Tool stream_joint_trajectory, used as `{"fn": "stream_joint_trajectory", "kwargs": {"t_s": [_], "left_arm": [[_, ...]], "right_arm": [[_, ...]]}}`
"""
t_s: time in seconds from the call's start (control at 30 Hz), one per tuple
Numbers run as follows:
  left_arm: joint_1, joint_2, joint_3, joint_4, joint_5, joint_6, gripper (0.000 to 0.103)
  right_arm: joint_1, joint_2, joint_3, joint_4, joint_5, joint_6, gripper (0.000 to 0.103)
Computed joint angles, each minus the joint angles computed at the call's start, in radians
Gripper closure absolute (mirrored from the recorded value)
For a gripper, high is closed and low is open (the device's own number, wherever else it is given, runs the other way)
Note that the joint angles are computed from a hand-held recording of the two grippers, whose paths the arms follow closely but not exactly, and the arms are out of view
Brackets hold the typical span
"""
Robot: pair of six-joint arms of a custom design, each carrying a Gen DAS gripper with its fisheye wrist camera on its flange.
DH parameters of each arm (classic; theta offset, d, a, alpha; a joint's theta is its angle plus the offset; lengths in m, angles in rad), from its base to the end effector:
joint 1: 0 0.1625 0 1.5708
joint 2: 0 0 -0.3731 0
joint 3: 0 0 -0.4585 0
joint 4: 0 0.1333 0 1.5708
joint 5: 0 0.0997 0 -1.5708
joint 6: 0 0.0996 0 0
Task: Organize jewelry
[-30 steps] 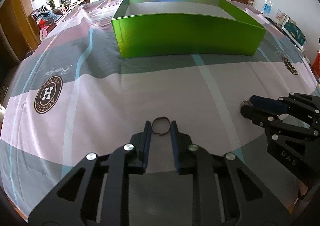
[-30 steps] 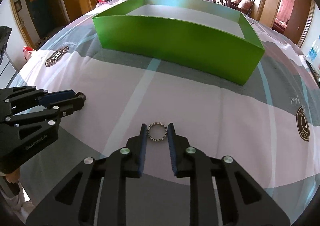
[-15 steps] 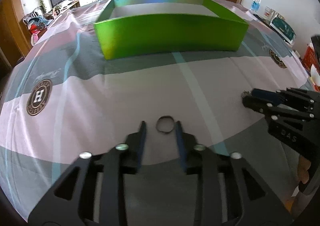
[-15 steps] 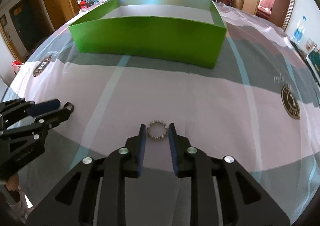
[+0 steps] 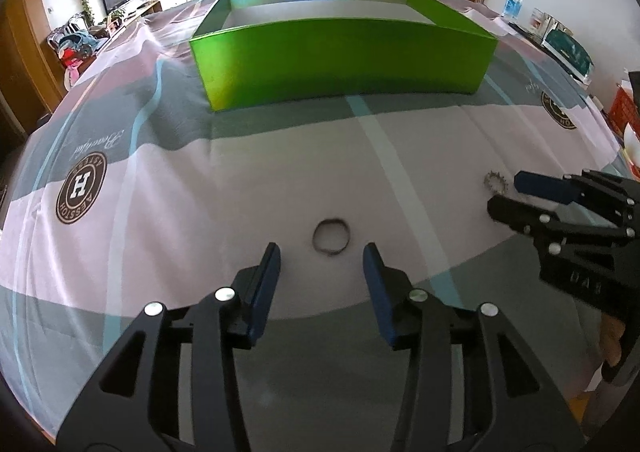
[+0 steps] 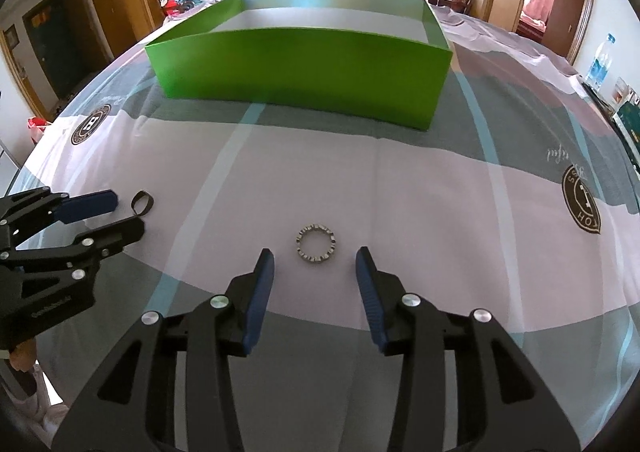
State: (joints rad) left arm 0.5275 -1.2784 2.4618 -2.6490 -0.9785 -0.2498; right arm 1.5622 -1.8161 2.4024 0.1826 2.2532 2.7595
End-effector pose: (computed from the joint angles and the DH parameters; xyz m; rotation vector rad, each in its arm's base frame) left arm -0.2257 -0.3501 0.0026 1.0365 2.3666 -0.3663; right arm 0.0681 -0.2781 0.1454 0.0839 -2.2457 0.7709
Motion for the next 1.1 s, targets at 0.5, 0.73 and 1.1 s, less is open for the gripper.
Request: {"fn": "stream_joint_trajectory", "kwargs": {"t_s": [0.5, 0.73, 1.1], "left_arm": [[-0.013, 0.057, -0.016, -0.058, 0.022, -0.010, 0.080], [-0.020, 0.058, -0.014, -0.056, 0.028, -0.012, 0.083], [-0.023, 0.040, -0.013, -0.037, 0.035, -0.022, 0.083]], "right_arm": [[0.002, 0.019, -0.007, -0.034, -0.010, -0.038, 0.064], [0.003, 0.011, -0.002, -0.031, -0.017, -0.035, 0.082], [0.024, 0.000, -0.004, -0.018, -0.013, -0.029, 0.082]]}}
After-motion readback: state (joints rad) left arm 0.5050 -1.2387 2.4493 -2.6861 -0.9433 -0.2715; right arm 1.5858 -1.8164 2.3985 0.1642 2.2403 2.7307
